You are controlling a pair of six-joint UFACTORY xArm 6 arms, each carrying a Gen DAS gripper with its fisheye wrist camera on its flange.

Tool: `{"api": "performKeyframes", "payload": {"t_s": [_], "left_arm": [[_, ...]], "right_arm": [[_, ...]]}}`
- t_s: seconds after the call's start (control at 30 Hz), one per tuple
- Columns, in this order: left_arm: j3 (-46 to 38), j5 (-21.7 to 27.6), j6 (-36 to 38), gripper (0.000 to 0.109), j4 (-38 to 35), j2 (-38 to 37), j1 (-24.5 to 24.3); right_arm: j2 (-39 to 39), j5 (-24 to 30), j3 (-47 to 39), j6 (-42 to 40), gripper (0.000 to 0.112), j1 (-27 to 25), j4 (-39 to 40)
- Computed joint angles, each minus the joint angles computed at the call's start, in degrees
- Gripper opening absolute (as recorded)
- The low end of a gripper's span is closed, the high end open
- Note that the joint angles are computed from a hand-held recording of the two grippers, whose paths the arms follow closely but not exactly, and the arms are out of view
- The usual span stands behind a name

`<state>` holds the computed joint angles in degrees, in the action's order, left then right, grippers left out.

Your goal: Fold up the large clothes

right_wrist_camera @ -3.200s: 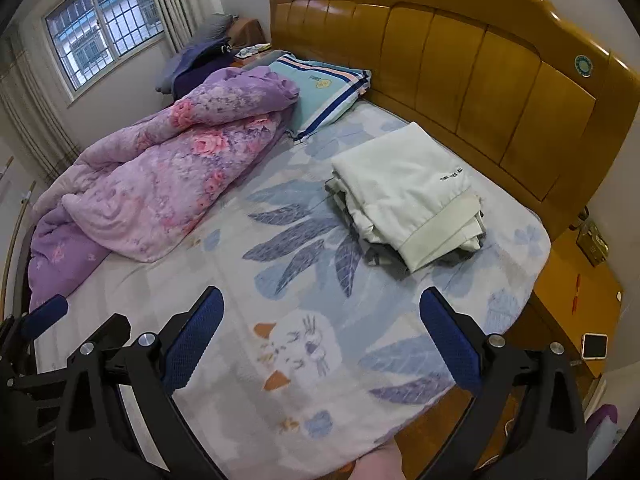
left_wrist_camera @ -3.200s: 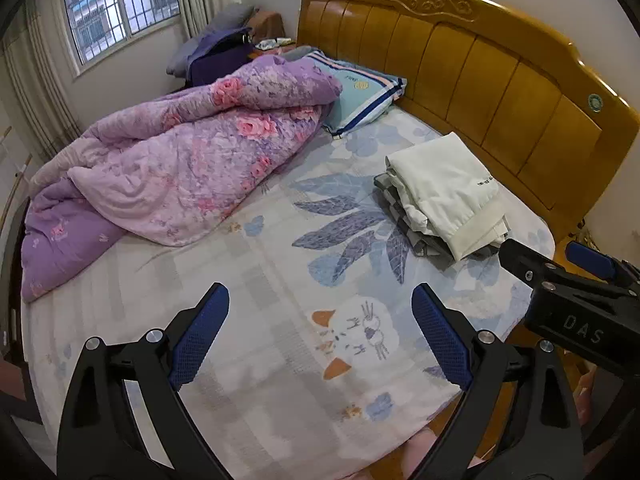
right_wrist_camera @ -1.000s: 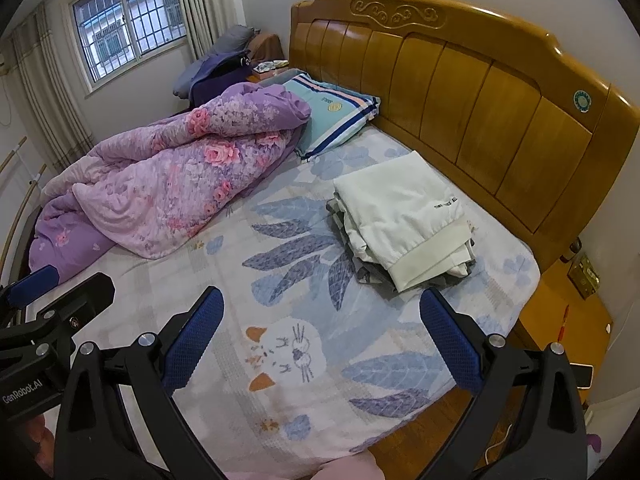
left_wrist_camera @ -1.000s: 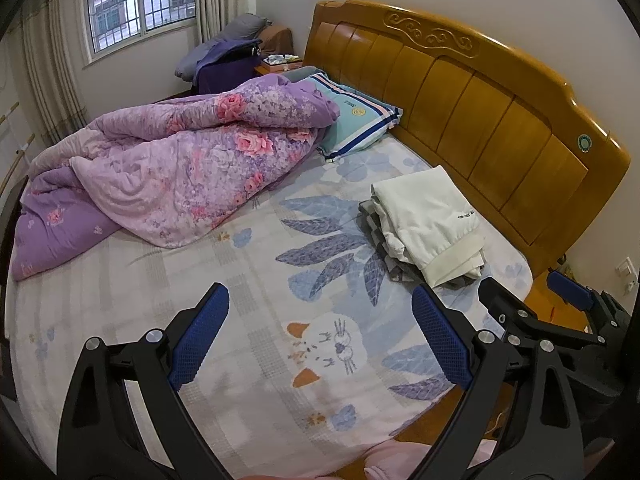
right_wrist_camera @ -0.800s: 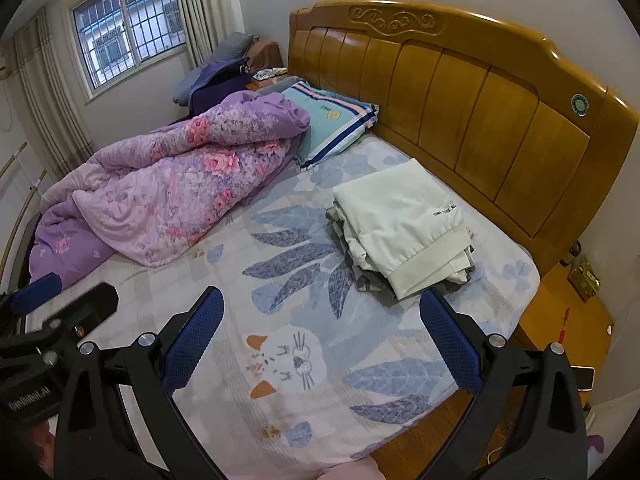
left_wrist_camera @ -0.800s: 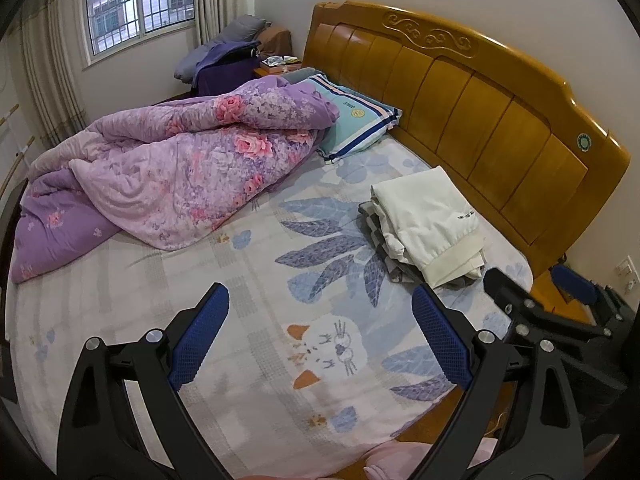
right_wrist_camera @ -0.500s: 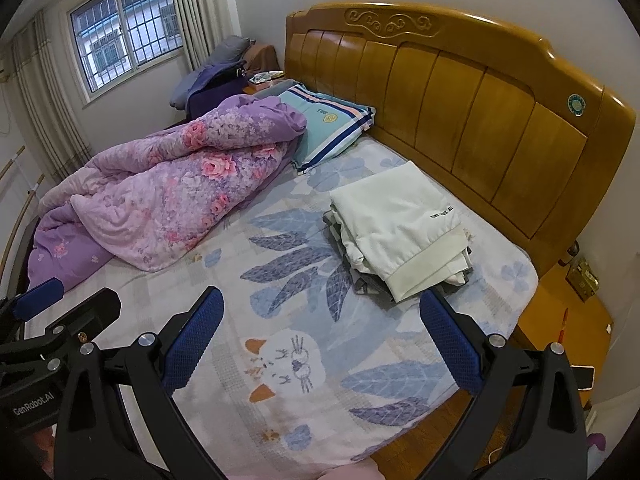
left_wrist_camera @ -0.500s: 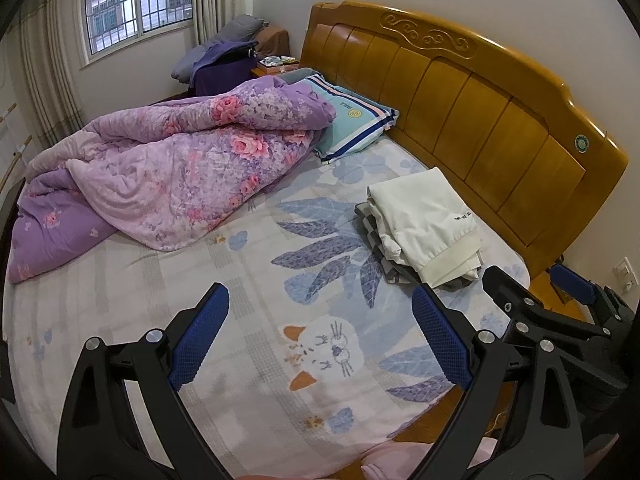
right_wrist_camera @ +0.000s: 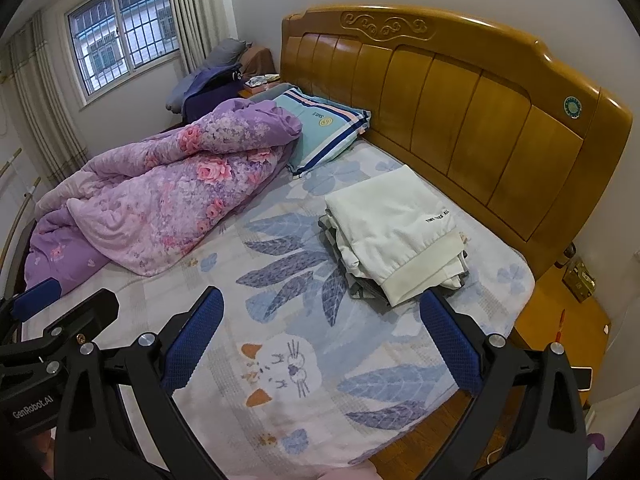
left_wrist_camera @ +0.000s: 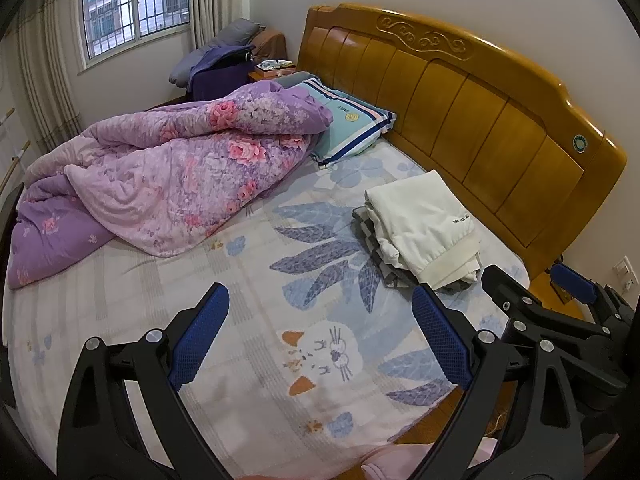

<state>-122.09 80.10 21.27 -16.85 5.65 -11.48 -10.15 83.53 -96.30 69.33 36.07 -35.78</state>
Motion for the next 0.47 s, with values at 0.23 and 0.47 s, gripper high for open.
{"api": "performKeyframes", "payload": {"t_s": [0.23,0.47], "left_arm": [[-1.81,0.96,-0.19,0.093,-0.17,1.17,-0.08],[-3.68,1.77,-0.11,0.093,-0.63,2.57,-0.17]], "right_arm": [[0.18,0.12,-0.23,-0.10,0.095,-0.43,-0.03],[0.49,0.15,-0.69,-0.73,0.095,-1.00,0.50]]}}
